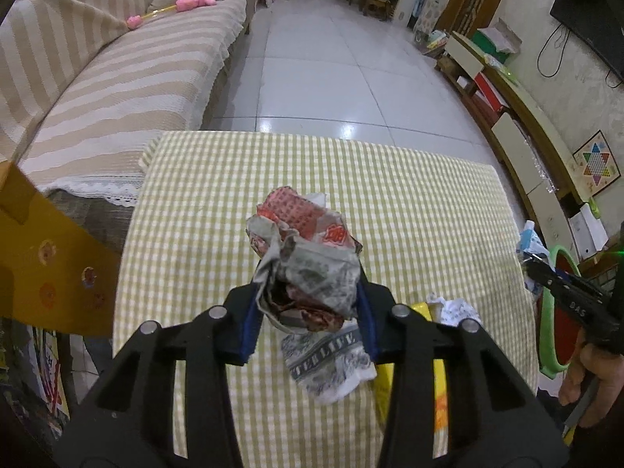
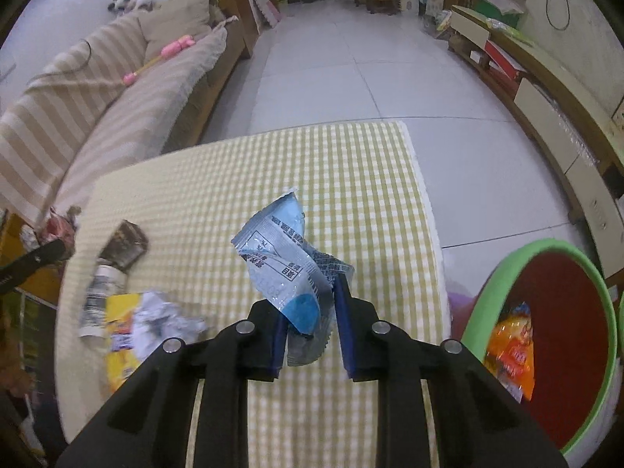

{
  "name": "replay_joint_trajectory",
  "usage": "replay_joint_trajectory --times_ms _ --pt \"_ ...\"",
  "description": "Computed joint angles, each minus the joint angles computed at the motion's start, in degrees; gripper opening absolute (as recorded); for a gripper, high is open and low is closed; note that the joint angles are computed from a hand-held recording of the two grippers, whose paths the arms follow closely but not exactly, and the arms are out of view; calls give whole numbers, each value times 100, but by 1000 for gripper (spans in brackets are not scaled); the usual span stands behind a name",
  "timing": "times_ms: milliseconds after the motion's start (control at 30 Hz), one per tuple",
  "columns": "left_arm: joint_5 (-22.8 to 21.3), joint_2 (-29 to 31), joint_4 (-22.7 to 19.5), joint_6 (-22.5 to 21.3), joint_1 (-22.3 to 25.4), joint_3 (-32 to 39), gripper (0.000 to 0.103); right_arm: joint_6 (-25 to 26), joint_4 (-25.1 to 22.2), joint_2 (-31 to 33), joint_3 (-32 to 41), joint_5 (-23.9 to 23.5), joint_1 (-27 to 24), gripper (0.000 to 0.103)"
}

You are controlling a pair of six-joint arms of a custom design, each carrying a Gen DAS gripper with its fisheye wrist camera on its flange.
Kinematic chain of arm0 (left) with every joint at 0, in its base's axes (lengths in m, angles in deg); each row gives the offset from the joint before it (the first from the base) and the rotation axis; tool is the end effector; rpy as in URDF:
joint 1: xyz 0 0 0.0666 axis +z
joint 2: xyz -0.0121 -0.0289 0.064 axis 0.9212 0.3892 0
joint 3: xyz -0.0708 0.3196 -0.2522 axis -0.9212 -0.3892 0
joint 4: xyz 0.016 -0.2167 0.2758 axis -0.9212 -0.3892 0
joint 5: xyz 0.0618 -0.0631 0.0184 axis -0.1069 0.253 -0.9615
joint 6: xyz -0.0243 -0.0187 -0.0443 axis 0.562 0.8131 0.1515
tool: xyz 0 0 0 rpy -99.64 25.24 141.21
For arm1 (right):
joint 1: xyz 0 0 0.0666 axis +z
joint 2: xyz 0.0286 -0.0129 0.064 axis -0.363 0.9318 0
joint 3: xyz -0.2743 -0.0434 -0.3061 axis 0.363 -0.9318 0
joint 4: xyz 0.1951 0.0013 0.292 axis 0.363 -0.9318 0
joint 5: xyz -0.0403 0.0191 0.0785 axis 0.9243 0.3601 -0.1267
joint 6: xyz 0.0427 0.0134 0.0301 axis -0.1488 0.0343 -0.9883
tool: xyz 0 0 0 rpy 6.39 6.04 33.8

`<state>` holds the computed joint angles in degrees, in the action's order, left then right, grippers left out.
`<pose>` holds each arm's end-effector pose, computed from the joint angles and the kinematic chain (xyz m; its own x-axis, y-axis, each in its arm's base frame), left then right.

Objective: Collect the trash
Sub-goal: 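Carry paper and foil wrapper over the bucket while both tools open to drop them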

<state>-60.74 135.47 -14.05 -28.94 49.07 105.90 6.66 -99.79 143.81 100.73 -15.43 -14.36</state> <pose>0.4238 -0.1356 0.5800 -0.8624 -0.1140 -0.4932 -0.0553 0.9897 -0.1320 0.4429 0.0599 0.5320 -0.8777 -0.0059 -0.4791 -0.1200 0.9708 0.2078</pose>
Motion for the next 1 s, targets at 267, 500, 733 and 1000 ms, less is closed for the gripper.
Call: replay_joint_trajectory --times_ms 267,500,733,1000 --pt "-35 -369 -137 80 -52 -32 39 -141 -273 -485 -11 -273 -45 20" --pt "-90 -612 -295 199 -293 37 39 -257 -413 -897 -119 -430 -17 20" --pt "-76 -662 -422 318 -694 159 39 -186 -501 -1204 -200 -546 -90 20" --pt "-22 -353 -509 406 -1209 648 39 -36 -579 -1386 -243 -750 -577 20"
